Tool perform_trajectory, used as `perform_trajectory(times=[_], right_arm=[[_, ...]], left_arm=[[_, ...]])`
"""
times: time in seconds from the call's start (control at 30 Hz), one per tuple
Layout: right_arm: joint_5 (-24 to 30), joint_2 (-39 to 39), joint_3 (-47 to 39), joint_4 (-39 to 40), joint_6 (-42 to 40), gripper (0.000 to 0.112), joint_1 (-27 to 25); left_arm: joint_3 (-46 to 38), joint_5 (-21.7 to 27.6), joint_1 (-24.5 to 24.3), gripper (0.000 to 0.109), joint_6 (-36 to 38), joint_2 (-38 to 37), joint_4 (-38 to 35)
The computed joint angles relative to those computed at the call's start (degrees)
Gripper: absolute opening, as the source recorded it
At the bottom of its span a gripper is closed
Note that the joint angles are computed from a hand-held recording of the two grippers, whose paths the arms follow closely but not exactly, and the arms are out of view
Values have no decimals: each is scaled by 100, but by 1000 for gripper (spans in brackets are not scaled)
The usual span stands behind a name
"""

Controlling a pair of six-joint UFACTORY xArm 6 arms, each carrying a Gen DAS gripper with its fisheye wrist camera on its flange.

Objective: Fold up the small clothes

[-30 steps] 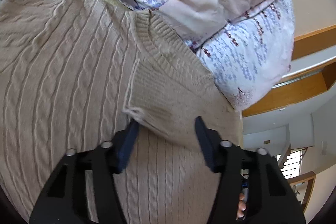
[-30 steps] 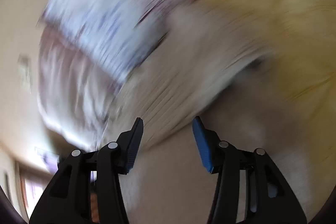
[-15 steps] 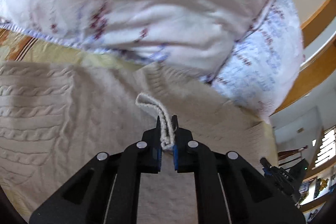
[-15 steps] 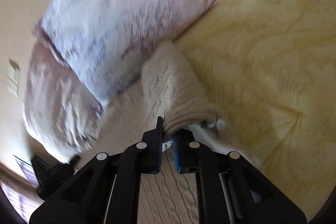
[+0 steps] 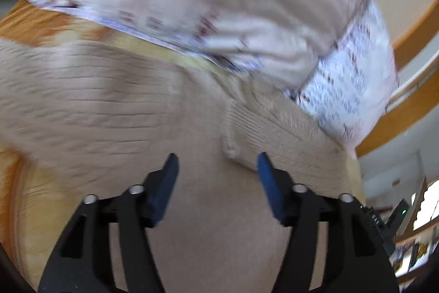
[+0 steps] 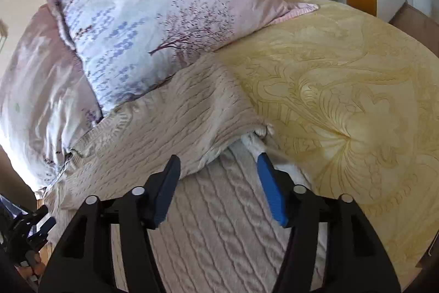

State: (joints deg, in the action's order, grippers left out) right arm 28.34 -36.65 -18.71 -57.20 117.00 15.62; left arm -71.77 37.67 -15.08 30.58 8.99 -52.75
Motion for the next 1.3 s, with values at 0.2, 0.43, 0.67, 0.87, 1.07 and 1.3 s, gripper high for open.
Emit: perform_trajectory(times=[0.2,0.43,0.67,0.87,1.07,1.3], right_arm=[[-1046,507,-197,-1145,631,68,-115],[-1449,928,-556,-1903,1124,68,34],[-1292,867,-589,-1953,1079,69,186],[-1239,803,-572,-1939,980,69,240],[-1311,727,-510,-2042,1050,70,193],[-1399,580,-443,-2298,1256,70,157]], left_arm=[[653,-361,1137,62,-378,-458,-274],[229,-402,1881,52,-1381,128,-408],[-469,-425,2152,45,-1731,799,-880],[-951,-550,2251,26,-2170,1243,-839],[-854,-767,2045,5,-1500,949,-1092],[-670,-592,1037,5,-24,146,-1885]])
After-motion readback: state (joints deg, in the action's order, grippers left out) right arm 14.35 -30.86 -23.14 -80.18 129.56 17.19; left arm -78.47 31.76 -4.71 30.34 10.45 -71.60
